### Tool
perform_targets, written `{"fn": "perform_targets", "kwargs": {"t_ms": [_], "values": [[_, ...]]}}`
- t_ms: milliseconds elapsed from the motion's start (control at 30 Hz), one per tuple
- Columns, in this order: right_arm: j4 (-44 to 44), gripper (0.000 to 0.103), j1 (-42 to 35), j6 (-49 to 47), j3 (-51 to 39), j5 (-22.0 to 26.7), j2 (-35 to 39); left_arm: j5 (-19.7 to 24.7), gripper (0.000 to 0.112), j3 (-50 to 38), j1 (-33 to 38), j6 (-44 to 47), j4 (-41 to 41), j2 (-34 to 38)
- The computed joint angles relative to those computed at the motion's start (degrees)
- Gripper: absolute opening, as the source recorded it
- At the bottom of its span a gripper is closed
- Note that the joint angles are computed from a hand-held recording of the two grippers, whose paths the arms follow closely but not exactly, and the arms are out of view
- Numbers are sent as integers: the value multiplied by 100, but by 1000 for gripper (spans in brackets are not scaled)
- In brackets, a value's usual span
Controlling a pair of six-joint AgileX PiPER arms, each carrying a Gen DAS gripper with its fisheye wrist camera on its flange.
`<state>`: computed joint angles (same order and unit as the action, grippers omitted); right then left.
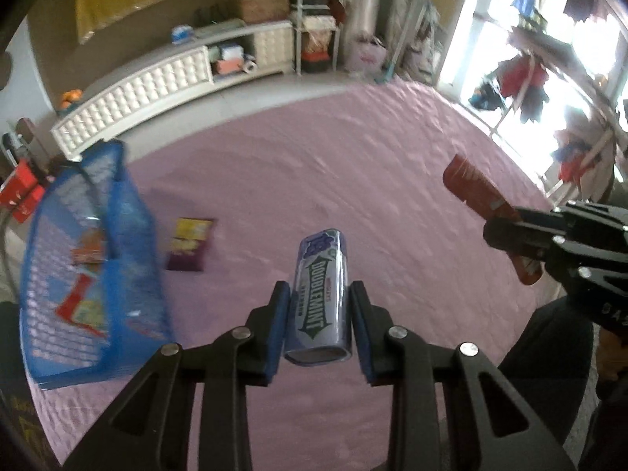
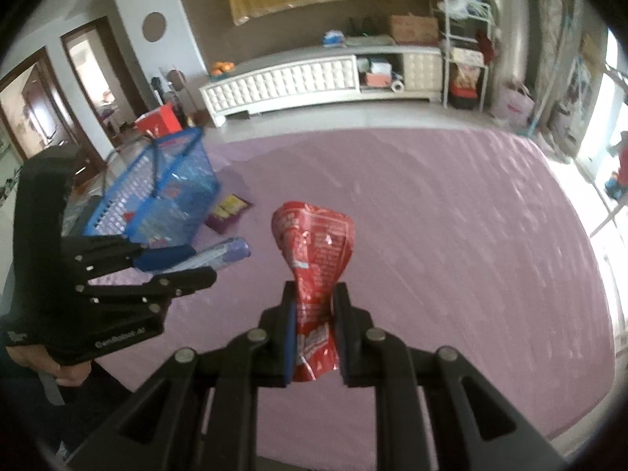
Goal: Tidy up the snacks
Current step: 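Carry the gum pack into the basket and open the left tool while the right tool holds the red pouch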
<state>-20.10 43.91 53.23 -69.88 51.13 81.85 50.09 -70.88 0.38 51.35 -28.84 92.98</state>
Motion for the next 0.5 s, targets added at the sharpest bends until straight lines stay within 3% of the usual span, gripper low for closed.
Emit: {"fn": "perform_targets", "kwargs": {"t_ms": [200, 500], "values": [[3, 21, 245, -351, -1206, 217, 777, 510, 29, -604, 892, 387, -340, 5], [477, 21, 440, -1270, -3471, 477, 2365, 1079, 29, -1771, 2044, 608, -461, 558]]}}
